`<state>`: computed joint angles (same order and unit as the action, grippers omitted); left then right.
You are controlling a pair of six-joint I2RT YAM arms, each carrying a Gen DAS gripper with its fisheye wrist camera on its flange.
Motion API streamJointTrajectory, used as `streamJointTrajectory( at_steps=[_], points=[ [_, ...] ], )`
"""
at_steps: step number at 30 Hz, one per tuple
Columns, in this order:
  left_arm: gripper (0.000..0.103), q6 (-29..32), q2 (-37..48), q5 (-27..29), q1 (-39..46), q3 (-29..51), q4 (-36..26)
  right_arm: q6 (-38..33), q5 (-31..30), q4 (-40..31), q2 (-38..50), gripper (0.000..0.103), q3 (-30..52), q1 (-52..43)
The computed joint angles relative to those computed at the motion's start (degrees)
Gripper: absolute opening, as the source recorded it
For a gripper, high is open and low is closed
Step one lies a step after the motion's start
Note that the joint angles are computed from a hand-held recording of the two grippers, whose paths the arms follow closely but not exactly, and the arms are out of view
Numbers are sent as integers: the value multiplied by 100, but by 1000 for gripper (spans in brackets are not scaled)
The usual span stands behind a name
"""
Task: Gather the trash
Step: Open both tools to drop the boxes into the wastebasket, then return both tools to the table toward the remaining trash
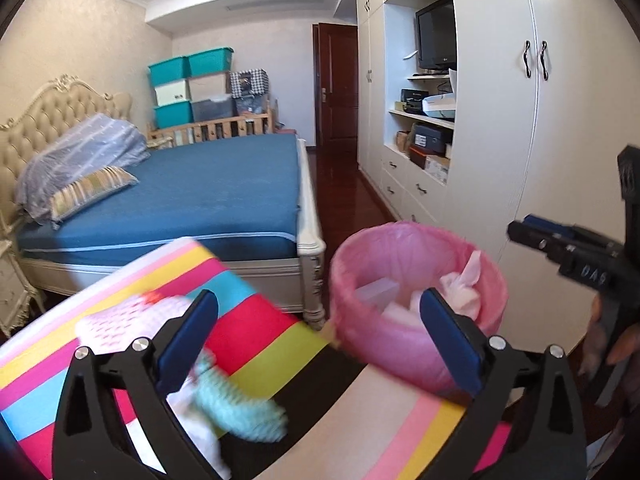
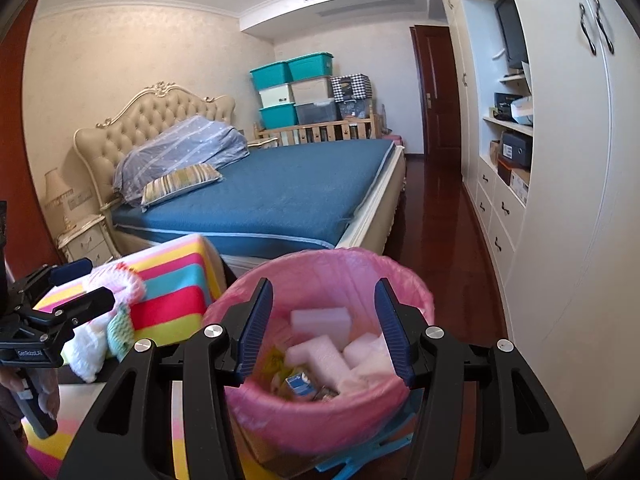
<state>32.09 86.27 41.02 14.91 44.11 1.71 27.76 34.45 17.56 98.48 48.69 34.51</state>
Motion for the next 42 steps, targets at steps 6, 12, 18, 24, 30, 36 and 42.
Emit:
streamJointTrajectory(
  at_steps=[6,12,18,24,30,36,42],
  points=[
    [98,973,-315,646,1373,-199,-421,142,693,-298,53,64,183,825],
    [98,1528,245,904,2544,128,-400,472,812,-653,769,72,850,1354],
    [98,1510,1199,817,3237,606,7,617,450,-1385,1870,74,2220,1558],
    [98,921,1907,406,3437,1156,-26,518,-3,-2410,2984,74,3884,1563],
    [98,555,2116,374,3574,1537,-315,473,-260,-3370,3899,74,5368,1465],
    [98,599,1870,302,3498,1185,45,401,-554,-4300,4657,74,6796,1351],
    [98,513,1813,304,3475,1141,23,221,-664,-5551,5871,74,9104,1312]
  ],
)
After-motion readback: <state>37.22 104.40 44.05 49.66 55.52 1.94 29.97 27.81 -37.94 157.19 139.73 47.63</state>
